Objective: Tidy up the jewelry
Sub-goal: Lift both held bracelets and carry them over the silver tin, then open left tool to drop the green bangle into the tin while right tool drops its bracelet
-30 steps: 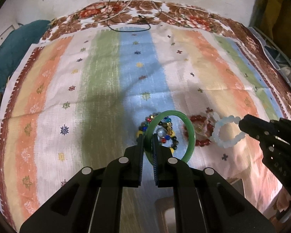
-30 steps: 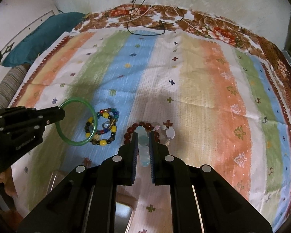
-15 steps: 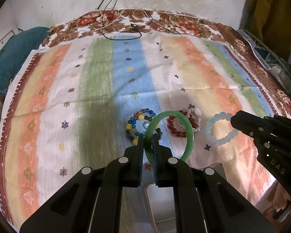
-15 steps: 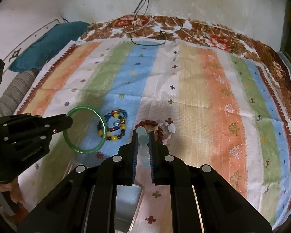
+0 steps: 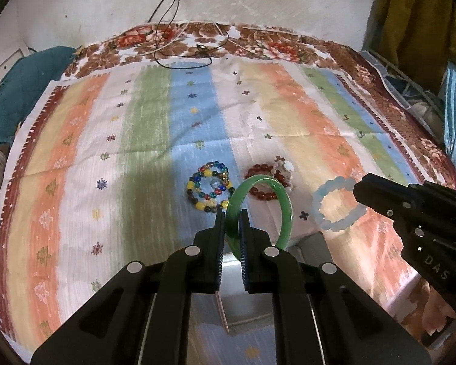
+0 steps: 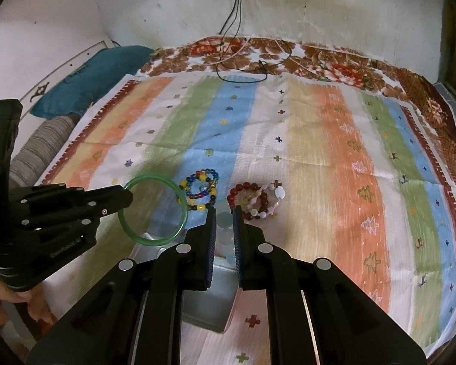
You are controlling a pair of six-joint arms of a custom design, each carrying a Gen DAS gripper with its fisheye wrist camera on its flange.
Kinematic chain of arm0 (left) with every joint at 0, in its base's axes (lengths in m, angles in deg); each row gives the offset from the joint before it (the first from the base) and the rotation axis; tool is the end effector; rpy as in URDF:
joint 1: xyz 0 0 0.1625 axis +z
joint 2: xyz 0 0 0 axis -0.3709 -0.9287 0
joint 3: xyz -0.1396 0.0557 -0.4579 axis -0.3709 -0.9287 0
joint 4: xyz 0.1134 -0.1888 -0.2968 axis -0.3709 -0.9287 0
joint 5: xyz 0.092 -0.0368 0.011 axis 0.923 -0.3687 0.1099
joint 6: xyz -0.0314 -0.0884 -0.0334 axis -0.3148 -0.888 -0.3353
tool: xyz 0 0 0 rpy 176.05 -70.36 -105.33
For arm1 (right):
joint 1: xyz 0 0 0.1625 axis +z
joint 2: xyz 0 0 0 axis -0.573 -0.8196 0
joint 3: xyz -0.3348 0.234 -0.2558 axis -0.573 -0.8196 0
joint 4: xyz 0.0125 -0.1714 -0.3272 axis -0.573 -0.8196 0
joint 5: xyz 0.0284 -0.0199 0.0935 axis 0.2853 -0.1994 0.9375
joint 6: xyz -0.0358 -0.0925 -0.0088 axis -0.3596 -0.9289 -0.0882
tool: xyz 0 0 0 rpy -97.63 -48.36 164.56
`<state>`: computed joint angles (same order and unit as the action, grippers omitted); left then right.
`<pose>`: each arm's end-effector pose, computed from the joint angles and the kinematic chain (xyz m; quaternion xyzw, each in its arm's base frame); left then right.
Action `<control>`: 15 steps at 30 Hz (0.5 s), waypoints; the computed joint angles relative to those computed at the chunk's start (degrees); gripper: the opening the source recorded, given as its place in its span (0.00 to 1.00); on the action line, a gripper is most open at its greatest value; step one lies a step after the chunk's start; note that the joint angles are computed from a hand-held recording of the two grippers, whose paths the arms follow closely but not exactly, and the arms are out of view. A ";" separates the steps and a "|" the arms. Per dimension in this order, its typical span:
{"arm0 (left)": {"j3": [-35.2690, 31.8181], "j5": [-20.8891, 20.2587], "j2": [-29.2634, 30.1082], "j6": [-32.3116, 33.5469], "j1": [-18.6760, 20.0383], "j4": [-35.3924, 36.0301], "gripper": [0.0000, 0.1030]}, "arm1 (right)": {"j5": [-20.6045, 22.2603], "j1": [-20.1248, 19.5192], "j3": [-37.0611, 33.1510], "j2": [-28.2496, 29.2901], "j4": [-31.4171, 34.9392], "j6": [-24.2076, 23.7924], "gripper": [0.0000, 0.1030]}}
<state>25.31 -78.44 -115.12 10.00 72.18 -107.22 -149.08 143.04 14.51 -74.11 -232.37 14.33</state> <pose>-0.3422 -0.7042 0.2515 0.3160 0.9056 -0.1718 0.2249 0.2800 -0.6521 0.2407 0.1114 -0.8670 0.3451 0.3418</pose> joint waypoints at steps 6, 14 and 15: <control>2.90 -0.13 -1.83 -0.23 -0.57 -1.82 0.09 | 0.38 0.54 2.41 -0.88 -1.30 0.82 0.12; 5.44 0.17 -3.19 -0.41 -1.09 -3.14 0.09 | 0.72 1.08 5.03 -1.61 -2.80 1.19 0.12; 5.43 0.11 -3.18 -0.41 -1.08 -3.14 0.09 | 0.78 1.10 5.28 -1.66 -2.82 1.31 0.12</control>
